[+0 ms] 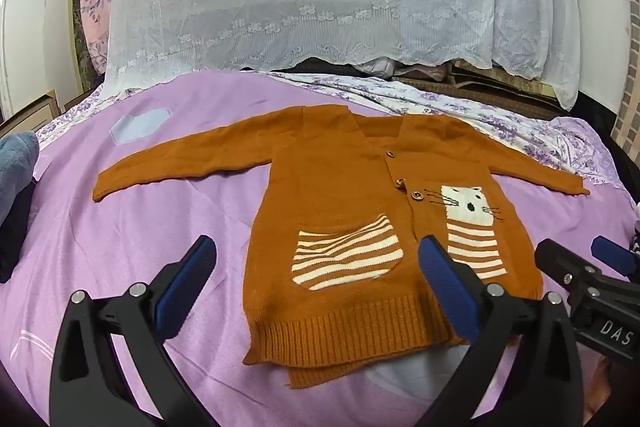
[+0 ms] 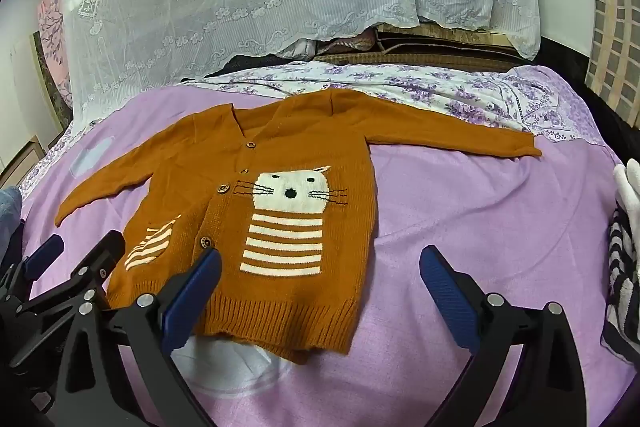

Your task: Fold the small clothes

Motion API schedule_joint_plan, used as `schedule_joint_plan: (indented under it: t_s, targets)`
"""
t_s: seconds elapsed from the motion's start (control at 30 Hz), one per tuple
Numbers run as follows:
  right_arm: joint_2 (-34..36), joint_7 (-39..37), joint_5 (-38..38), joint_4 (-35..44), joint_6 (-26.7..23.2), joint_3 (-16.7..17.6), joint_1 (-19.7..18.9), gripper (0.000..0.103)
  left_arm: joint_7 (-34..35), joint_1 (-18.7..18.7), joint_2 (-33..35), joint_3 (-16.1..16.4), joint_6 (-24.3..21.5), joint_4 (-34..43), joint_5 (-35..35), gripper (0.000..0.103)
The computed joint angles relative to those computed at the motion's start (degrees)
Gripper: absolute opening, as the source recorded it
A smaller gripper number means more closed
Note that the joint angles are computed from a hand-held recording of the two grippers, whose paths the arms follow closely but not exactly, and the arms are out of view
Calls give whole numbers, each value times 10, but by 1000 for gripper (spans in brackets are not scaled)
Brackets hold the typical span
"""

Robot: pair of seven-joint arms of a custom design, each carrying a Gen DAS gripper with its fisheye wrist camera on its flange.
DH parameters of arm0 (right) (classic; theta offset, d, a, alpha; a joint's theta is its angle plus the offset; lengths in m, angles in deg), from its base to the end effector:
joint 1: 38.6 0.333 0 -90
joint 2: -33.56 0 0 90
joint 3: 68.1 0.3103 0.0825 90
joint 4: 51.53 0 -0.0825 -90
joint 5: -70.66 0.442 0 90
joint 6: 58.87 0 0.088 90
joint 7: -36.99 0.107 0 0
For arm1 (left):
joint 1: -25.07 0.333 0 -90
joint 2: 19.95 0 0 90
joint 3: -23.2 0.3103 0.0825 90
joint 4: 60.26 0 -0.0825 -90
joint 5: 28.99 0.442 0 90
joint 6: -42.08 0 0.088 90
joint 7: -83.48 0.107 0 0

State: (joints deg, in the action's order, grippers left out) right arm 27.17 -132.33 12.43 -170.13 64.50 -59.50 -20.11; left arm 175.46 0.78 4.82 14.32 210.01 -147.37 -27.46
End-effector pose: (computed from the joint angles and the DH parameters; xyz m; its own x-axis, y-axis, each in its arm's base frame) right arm 0.5512 0.2451 0.4897 -0.6605 -0.7452 -0.0919 -0.4051 0.4567 -0.7920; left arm 0.6665 -0.4109 0.5086 -0.5595 -0.8287 0.0111 -0.4642 0.3022 -0.8326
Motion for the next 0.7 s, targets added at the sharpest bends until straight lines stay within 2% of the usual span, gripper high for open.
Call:
schedule_joint_plan:
  t_s: [0.7]
  targets:
    - [-3,4,-3,-5,2,0,-1,100,1,0,4,2,2,2,3,98]
